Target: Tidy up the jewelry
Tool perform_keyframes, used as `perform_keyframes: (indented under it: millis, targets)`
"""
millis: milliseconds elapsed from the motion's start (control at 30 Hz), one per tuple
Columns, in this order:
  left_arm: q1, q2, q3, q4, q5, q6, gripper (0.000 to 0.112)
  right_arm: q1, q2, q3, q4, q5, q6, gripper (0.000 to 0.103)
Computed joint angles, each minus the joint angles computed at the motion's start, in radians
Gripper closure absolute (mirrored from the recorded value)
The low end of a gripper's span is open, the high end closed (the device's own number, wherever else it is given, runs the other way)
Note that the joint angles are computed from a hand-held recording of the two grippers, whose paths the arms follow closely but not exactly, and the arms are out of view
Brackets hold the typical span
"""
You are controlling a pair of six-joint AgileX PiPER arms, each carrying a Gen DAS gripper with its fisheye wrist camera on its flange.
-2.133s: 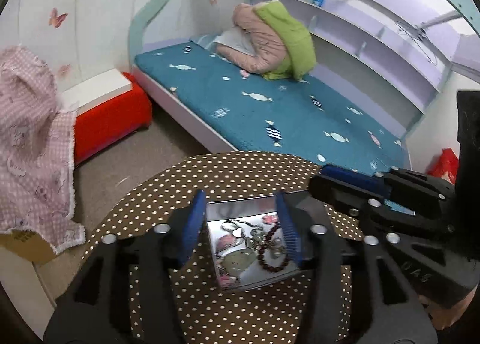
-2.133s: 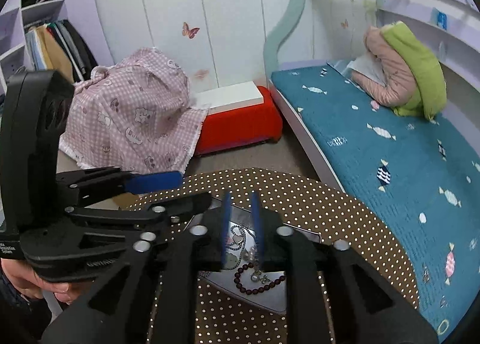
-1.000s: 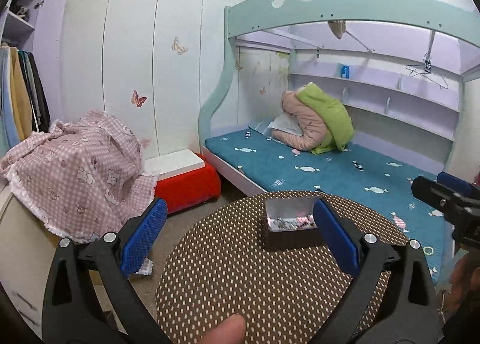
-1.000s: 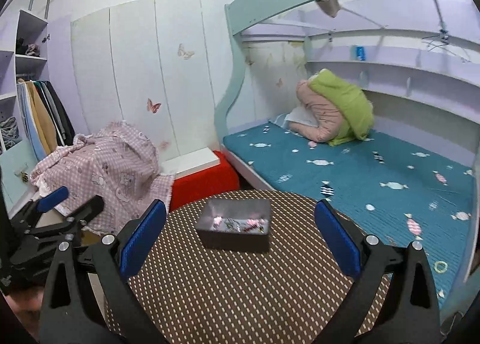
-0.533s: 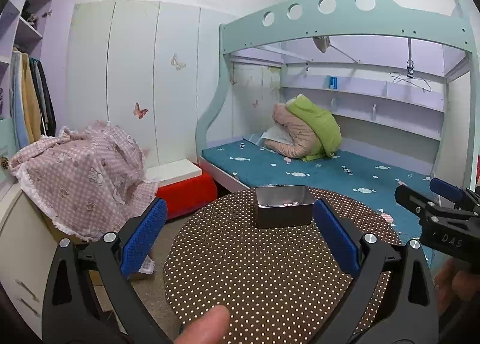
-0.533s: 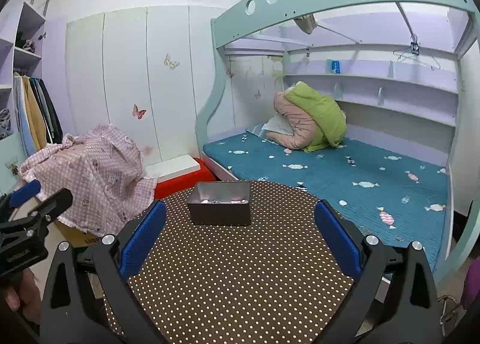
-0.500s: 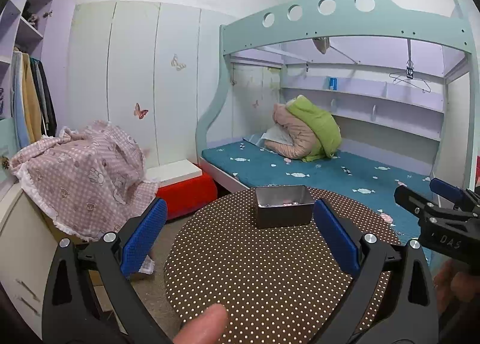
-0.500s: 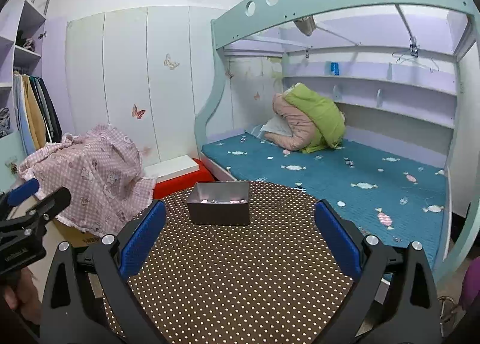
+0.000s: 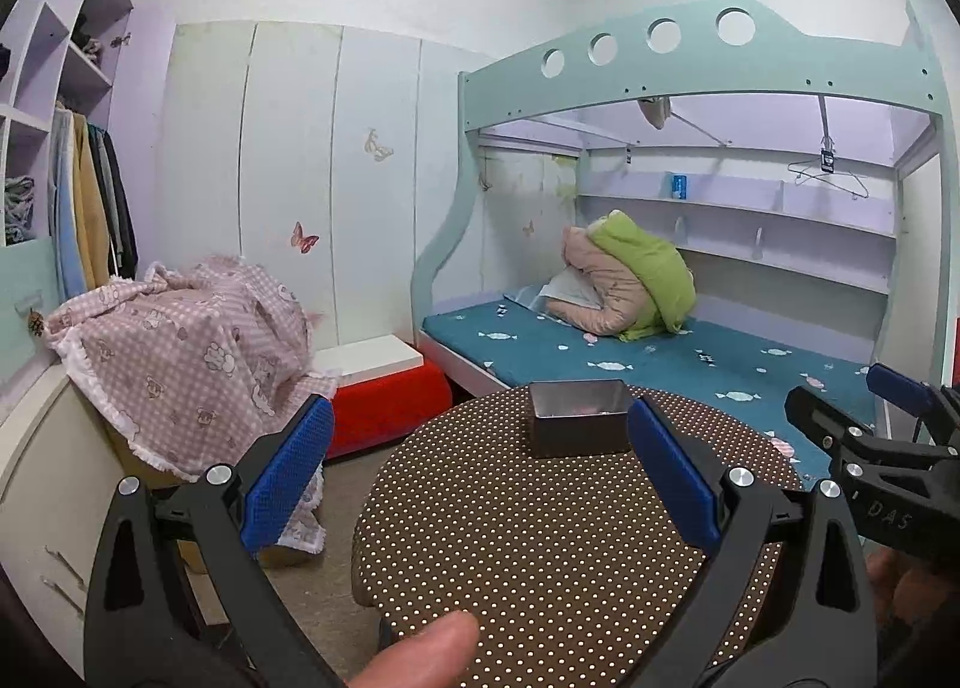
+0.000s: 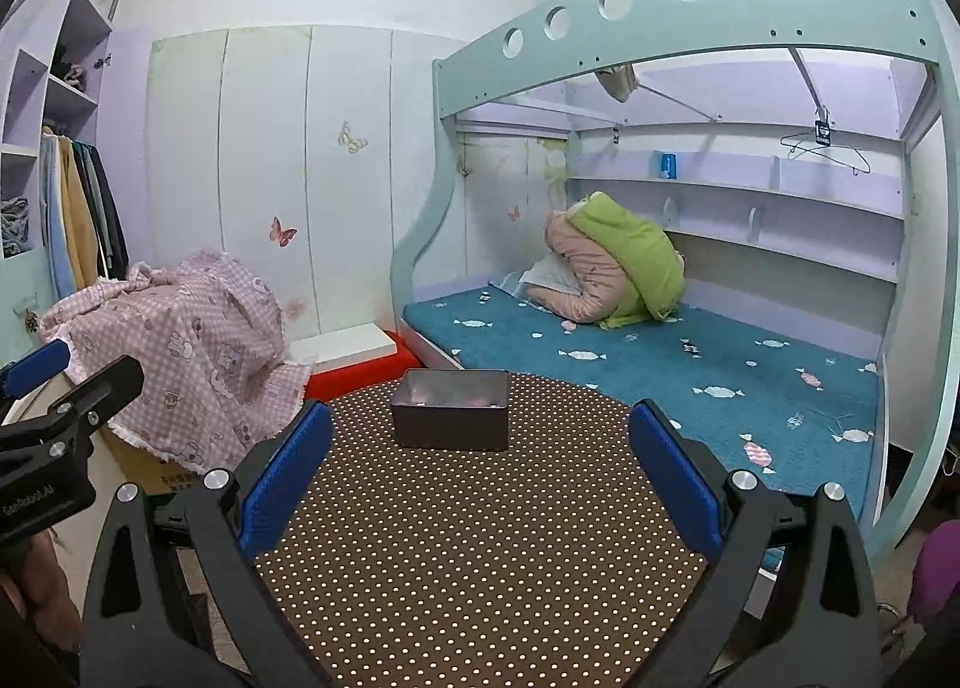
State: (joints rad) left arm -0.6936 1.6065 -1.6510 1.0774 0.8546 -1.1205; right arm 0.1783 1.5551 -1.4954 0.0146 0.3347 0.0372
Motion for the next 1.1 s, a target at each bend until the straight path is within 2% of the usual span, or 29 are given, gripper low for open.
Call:
perform_keyframes:
  millis: [533, 1100]
  targets:
    - [-0.039, -0.009, 0.023, 0.093, 0.021, -0.058, 0.014, 0.009, -0.021, 0.020, -0.083, -0.010, 0.077, 0.008]
    - [-0.012, -0.043, 0.073, 0.101, -0.016, -0.125, 0.014, 0.019, -0.014, 0.019, -0.091, -0.006, 0.087, 0.008]
